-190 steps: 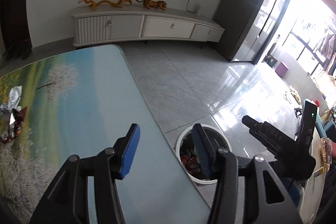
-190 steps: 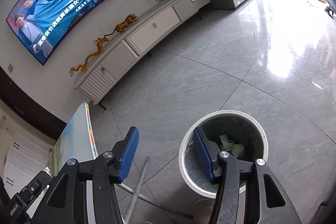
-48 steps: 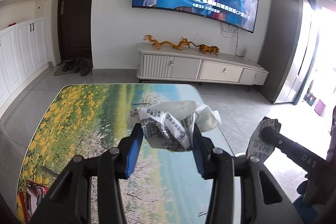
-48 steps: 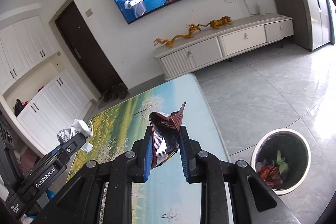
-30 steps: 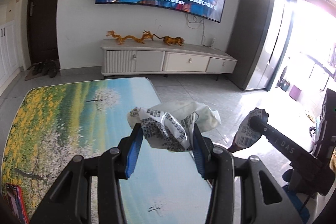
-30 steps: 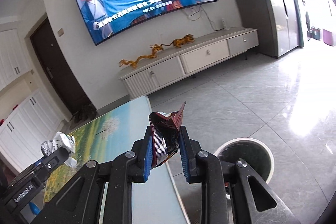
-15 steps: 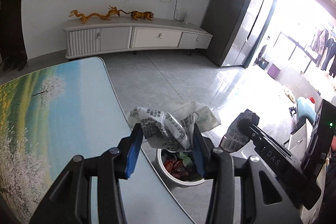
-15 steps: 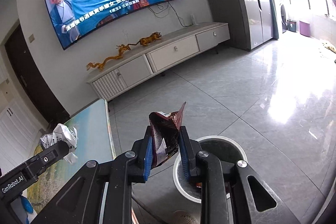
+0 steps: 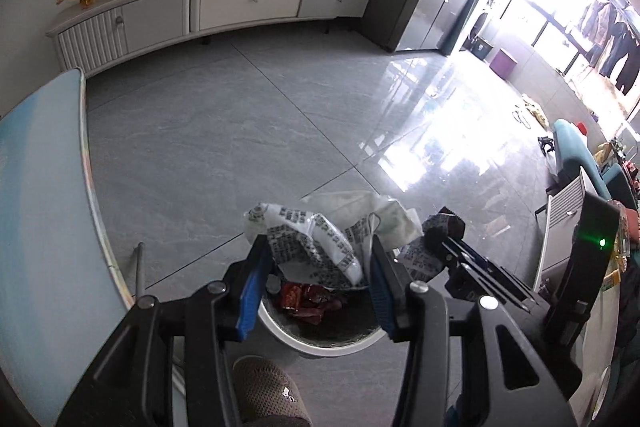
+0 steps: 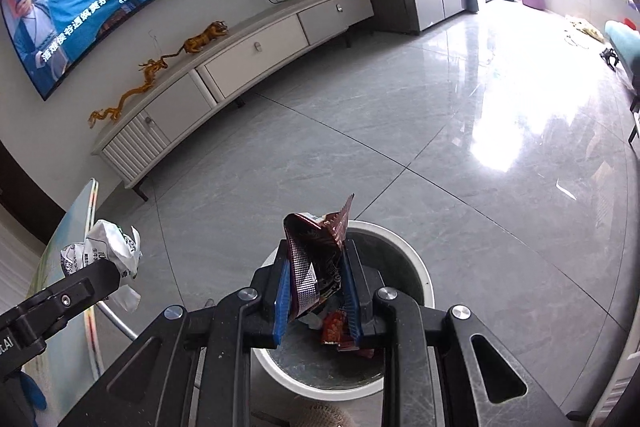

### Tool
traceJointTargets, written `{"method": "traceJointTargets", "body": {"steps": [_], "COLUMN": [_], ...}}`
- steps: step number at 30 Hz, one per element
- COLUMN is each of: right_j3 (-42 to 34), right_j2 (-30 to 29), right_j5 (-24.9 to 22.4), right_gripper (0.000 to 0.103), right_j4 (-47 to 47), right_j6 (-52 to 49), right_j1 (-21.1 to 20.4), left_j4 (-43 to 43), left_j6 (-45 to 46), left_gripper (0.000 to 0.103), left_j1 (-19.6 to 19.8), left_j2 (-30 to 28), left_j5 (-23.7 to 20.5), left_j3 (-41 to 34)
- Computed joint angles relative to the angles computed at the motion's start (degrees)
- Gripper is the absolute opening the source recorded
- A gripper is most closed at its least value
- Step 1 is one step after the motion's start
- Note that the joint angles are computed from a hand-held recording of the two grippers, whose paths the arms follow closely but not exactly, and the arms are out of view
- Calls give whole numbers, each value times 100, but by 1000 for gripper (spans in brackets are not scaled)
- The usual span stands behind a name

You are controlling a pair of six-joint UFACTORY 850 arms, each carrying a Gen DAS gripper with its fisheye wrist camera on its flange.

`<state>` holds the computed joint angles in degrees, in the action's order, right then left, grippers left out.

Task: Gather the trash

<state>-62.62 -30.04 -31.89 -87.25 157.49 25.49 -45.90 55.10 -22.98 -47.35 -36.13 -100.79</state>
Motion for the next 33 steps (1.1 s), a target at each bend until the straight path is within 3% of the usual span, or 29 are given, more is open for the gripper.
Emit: {"method": "traceJointTargets", "body": {"steps": [5,10,14,18,24,33], "right_j3": [36,34,62,159,141,-389], "right_j2": [-156,-242,-219,-86,139,179], "right_j5": [293,397,381,274,3,-392], "right_gripper": [28,48,51,53,55,58], "right_j4": [-33,52,205,249,358,405], "right_j6": [135,128,19,71,-122,-859], "right_j1": [-222,-314,-304,-232,-31,544], "left_j4": [381,548,478,197,-363,-1741], "left_j6": [-539,-824,-785,-497,50,1288], "left_gripper": [49,55,60,61,61,61], "left_j1": [-107,-136,-129,-19,152,862], "left_j2": [-554,-893,-880,-612,60,1336], "left_j5": [-398,-688,-740,-637,-110,776], "left_j3": [-713,-1191,-1206,-834,3,1420]}}
